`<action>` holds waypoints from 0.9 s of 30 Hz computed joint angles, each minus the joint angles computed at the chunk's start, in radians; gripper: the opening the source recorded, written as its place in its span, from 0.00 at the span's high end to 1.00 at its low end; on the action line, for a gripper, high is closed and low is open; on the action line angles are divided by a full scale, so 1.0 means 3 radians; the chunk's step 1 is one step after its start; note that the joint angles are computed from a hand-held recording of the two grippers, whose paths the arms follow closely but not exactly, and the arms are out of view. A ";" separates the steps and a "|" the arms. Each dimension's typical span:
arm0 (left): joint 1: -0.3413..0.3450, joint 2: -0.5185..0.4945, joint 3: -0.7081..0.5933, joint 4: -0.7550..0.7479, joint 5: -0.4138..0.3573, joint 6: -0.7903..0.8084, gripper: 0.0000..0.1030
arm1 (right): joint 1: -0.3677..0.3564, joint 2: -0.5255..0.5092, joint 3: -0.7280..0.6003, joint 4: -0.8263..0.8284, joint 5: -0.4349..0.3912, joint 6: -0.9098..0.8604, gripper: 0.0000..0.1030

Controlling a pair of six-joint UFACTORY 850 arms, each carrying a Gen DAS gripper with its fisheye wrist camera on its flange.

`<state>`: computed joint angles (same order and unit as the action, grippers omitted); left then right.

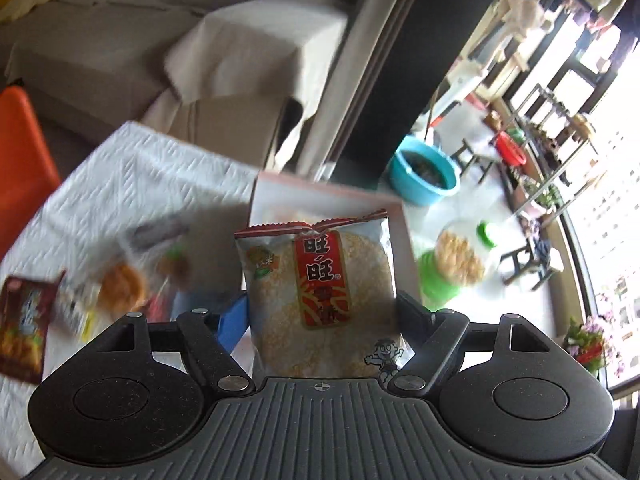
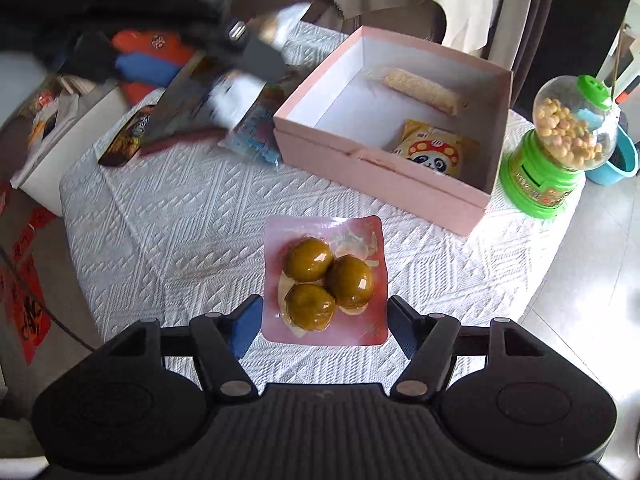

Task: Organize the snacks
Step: 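Lower rice cracker bag into box with left gripper while right gripper places tray inside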

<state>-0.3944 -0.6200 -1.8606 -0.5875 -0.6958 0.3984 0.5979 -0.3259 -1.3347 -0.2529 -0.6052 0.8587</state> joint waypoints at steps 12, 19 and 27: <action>-0.0136 -0.0623 -0.0557 0.0477 -0.0145 -0.0465 0.21 | -0.0089 0.0008 0.0082 -0.0178 0.0105 0.0350 0.34; -0.0148 -0.0683 -0.0517 0.0534 0.0098 -0.0314 0.24 | -0.0084 -0.0105 -0.0002 -0.0027 0.0036 0.0171 0.34; 0.0180 -0.0014 0.0456 -0.0541 0.0449 0.0410 0.24 | -0.0060 -0.0117 -0.0077 -0.0232 -0.0047 0.0278 0.34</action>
